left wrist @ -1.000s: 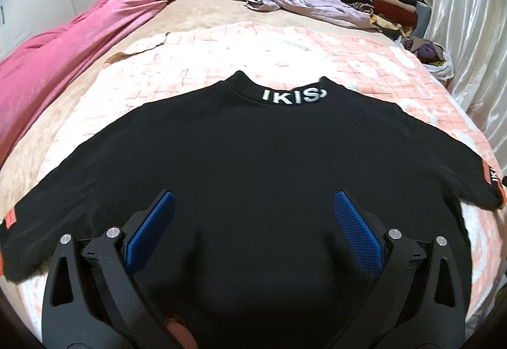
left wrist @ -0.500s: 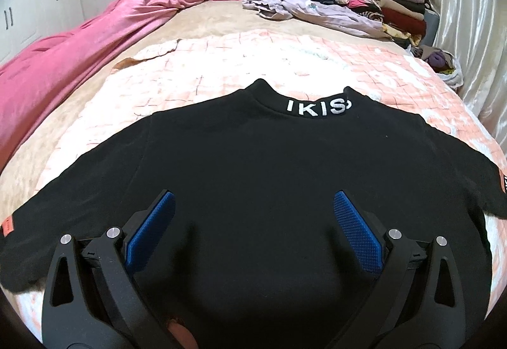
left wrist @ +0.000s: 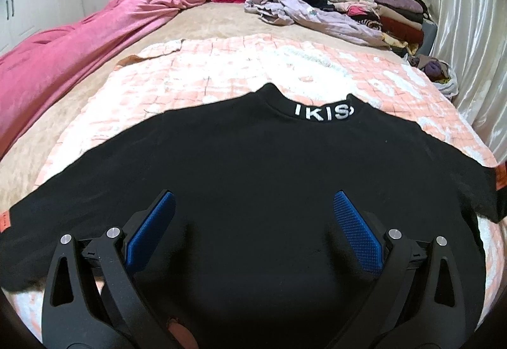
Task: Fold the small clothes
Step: 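Carry the sleeve across the shirt body with the right tool and release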
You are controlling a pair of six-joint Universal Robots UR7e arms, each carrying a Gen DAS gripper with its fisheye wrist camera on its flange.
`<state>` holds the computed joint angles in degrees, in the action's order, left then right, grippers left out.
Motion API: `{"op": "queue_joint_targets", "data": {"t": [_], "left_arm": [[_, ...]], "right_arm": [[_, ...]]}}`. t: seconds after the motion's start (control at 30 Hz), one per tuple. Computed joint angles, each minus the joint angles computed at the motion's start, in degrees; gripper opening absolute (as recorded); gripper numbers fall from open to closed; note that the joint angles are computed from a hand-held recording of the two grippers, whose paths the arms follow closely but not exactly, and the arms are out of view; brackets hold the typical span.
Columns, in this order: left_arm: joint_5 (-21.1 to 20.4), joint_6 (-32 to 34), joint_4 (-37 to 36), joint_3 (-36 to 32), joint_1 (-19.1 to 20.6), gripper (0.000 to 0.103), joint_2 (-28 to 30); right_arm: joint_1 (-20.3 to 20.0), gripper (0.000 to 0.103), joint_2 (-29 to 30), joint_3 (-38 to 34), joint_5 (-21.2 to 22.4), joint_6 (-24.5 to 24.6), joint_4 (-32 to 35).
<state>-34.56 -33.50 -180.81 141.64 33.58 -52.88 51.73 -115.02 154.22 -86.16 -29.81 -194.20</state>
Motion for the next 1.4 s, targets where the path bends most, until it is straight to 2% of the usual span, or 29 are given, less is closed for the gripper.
{"op": "queue_joint_targets", "data": {"t": [0.1, 0.27, 0.37, 0.47, 0.5, 0.83, 1.03, 1.1, 1.13, 1.23, 1.33, 1.4], "left_arm": [[0.48, -0.1, 0.01, 0.56, -0.49, 0.094, -0.82], [1.54, -0.74, 0.54, 1.66, -1.22, 0.094, -2.67], [1.89, -1.14, 0.59, 2.22, -1.21, 0.094, -3.87], [1.83, -1.41, 0.52, 2.58, -0.78, 0.094, -4.97], [1.79, -1.48, 0.45, 2.71, -0.61, 0.094, -5.28], [0.8, -2.98, 1.31, 3.56, 2.06, 0.094, -8.79], [0.71, -3.7, 1.6, 4.08, 3.23, 0.094, -10.48], [0.67, -3.98, 1.42, 4.25, 3.34, 0.094, -10.66], [0.44, -3.73, 1.01, 4.28, 3.42, 0.094, -10.63], [-1.25, -1.7, -1.88, 4.4, 3.62, 0.094, -9.87], [-5.59, 1.56, -6.62, 4.29, 4.79, 0.094, -8.67], [-9.15, 3.56, -10.34, 4.08, 6.04, 0.09, -7.61]], "right_arm": [[10.04, 0.016, 4.71, 0.0, -4.69, 0.43, -2.53], [25.13, 0.014, 16.72, -2.33, -10.64, 2.52, -6.42], [31.66, 0.014, 23.97, -4.77, -12.73, 3.78, -7.16], [35.95, 0.013, 30.64, -7.27, -14.57, 5.14, -7.94], [37.27, 0.01, 32.99, -8.37, -14.66, 5.86, -7.86], [44.88, 0.01, 46.87, -15.29, -15.28, 8.92, -5.85], [46.0, 0.015, 49.96, -17.19, -11.52, 10.38, -4.53], [46.5, 0.023, 50.42, -17.23, -12.21, 9.91, -5.79], [46.59, 0.023, 50.36, -17.01, -12.77, 9.61, -6.46], [46.06, 0.031, 49.8, -16.08, -15.31, 8.75, -8.41], [44.44, 0.039, 49.07, -14.11, -18.31, 7.4, -11.99], [43.05, 0.044, 48.77, -12.76, -19.98, 6.58, -14.53]]}}
